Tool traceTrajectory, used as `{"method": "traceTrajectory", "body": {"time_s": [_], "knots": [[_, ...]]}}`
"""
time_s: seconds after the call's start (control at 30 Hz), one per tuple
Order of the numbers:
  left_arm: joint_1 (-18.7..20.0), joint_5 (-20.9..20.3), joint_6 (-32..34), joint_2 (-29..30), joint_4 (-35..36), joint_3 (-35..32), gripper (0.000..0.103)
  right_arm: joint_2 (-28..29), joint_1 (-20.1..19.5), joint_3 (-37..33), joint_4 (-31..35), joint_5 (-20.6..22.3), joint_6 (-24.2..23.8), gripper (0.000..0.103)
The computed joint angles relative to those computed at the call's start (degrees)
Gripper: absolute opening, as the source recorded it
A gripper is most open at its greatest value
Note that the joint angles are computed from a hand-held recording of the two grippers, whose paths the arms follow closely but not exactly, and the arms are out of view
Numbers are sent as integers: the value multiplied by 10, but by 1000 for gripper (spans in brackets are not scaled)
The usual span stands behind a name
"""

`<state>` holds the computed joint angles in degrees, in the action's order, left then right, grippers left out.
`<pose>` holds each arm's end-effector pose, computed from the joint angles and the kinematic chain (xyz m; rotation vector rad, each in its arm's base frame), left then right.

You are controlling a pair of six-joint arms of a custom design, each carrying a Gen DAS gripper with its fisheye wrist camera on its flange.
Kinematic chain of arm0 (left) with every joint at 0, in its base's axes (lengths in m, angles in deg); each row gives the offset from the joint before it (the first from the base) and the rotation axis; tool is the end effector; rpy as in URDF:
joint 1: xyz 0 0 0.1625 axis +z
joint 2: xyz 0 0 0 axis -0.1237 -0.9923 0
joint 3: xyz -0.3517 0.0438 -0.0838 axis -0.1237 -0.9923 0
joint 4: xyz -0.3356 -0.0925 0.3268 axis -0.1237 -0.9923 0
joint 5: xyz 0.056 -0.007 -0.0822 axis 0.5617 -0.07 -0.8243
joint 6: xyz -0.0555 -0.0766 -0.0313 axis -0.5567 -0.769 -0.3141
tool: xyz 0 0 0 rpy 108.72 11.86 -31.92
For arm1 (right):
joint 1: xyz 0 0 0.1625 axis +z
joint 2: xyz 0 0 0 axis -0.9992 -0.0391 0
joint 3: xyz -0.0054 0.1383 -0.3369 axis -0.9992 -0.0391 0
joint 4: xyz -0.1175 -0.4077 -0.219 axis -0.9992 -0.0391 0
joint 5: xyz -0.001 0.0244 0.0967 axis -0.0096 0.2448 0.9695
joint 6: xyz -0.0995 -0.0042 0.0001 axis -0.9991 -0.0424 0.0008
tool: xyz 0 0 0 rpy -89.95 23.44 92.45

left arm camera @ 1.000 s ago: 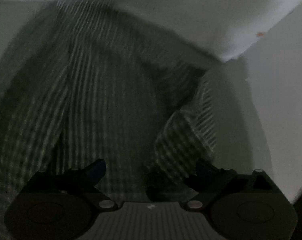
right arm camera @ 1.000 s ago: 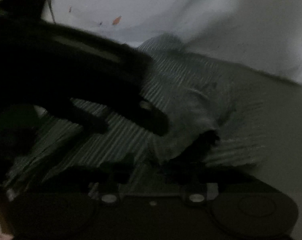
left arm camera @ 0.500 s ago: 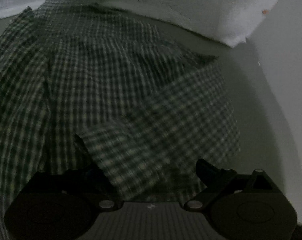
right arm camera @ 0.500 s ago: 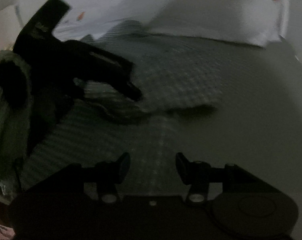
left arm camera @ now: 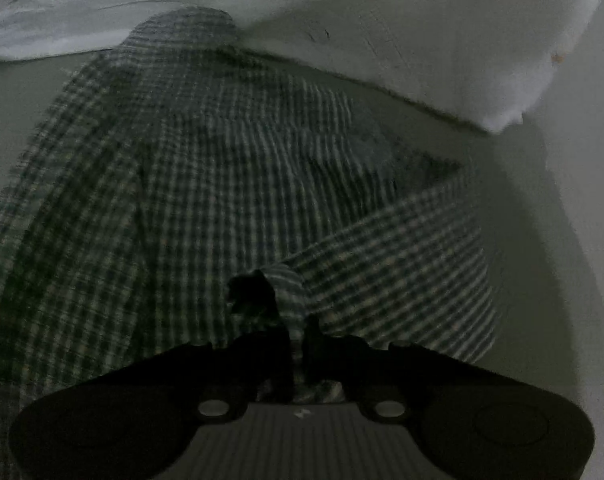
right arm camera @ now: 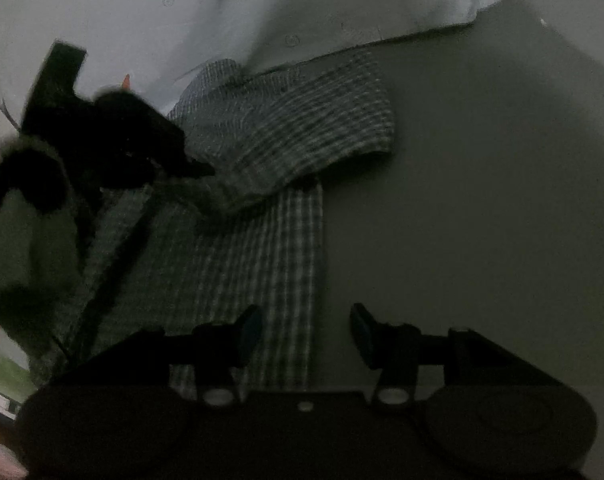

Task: Fold clothes

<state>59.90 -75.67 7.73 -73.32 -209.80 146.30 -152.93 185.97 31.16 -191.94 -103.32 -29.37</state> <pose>-0.2582 -0.6832 0.2224 -0.0603 2.4490 -0.8531 0.1900 -0.5413 0.2631 0.5987 -2.7175 0.6959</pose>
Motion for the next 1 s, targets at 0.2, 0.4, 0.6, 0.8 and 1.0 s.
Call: {"method": "traceTrajectory", "body": {"time_s": [0.2,0.4,0.6,0.8,1.0], "knots": [[20,-44,38,-21,-59,-16,4,28,41,10,-53,-94,-27,17],[57,-92,97,-17,-71,-72,3,75,89,9,-118,-186,22,0],[84,-194,218,-11,-110,-187,3,178,211,-35,-255,-363,40,0],[98,-240,330,-66,-158,-232,3,315,323,-119,-325,-448,-22,0],[146,-152,329,-141,-144,-176,3,379,339,-137,-151,-411,104,1]]}}
